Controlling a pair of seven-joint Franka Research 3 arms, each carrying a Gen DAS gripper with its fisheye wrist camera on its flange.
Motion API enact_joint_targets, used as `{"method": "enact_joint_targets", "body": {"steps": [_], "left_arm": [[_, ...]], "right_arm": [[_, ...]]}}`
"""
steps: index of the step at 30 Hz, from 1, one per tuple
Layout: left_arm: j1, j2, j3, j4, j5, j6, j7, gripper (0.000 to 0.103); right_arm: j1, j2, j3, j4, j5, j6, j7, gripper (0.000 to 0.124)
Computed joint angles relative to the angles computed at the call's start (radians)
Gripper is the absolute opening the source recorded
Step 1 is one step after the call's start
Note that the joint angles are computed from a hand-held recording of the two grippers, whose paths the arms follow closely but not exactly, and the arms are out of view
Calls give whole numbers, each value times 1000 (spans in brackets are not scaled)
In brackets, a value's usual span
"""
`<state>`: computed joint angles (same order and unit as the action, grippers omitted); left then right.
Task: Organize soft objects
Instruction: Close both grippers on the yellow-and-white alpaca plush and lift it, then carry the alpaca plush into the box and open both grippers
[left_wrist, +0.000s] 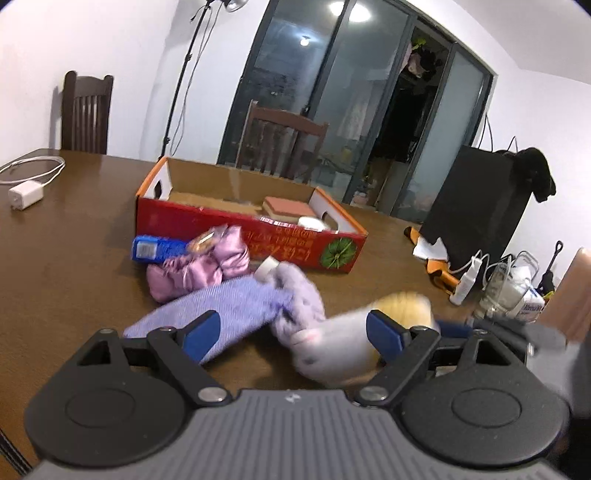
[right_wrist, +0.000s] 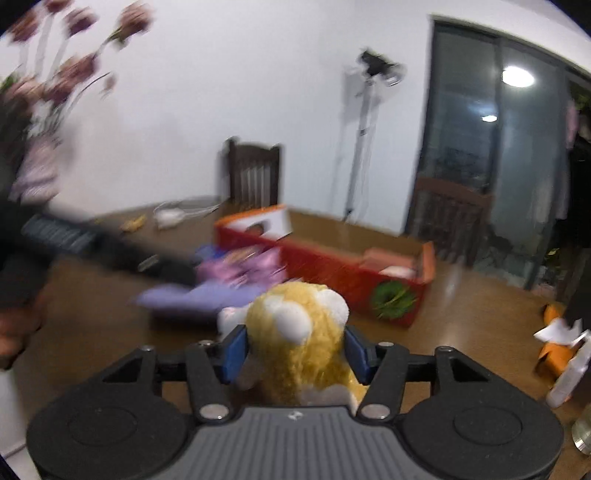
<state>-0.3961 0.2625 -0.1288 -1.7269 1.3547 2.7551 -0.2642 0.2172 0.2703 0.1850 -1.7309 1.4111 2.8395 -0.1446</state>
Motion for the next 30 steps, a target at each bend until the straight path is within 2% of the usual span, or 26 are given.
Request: {"method": "enact_joint_targets", "body": {"steps": [2,4,7,9,11,14,17,20,23,25,26,28,30], "left_arm": [[-1,-11,-6,-28,-13,1,-3,88],[-6,-28,-14,-61,-35,-26,-7,88],[-3,-65,-23,-121,-34,-28,-52,88],[3,-96,-24,-162,26,-9,-158,87],[24,-107,-31,-182,51,43,-217,87],[43,-90,-35,-168,115,88,-310,85],[59,-47,-36,-134,87,152,-313,79],[45,-6,-22,-97,75,181,-296,74],[39,17,-3,-77,91,232,-307,63],[34,30,22,-57,183,296,-413,52],[38,28,18,-59,175,296,-407,52],[29,17,17,-60,199,268,-410,52],[28,6,13,-53,282,249,-482,52]], "right_arm": [[-10,-43,-7,-58,-39,-106,109,62],[-19,-79,-19,-96,-62,-223,137,61],[-19,-121,-40,-129,-48,-309,129,61],[-24,-141,-61,-140,-25,-348,140,62],[-30,-137,-79,-129,-3,-360,171,61],[-30,-112,-94,-94,-25,-321,283,62],[-39,-69,-101,-56,-79,-303,458,61],[-68,-22,-88,-26,-76,-343,535,61],[-88,11,-75,-11,-78,-378,581,59],[-96,31,-69,5,-97,-396,612,50],[-101,40,-66,17,-109,-419,629,40],[-106,43,-59,27,-130,-437,645,39],[-111,44,-52,33,-139,-457,632,36]]}}
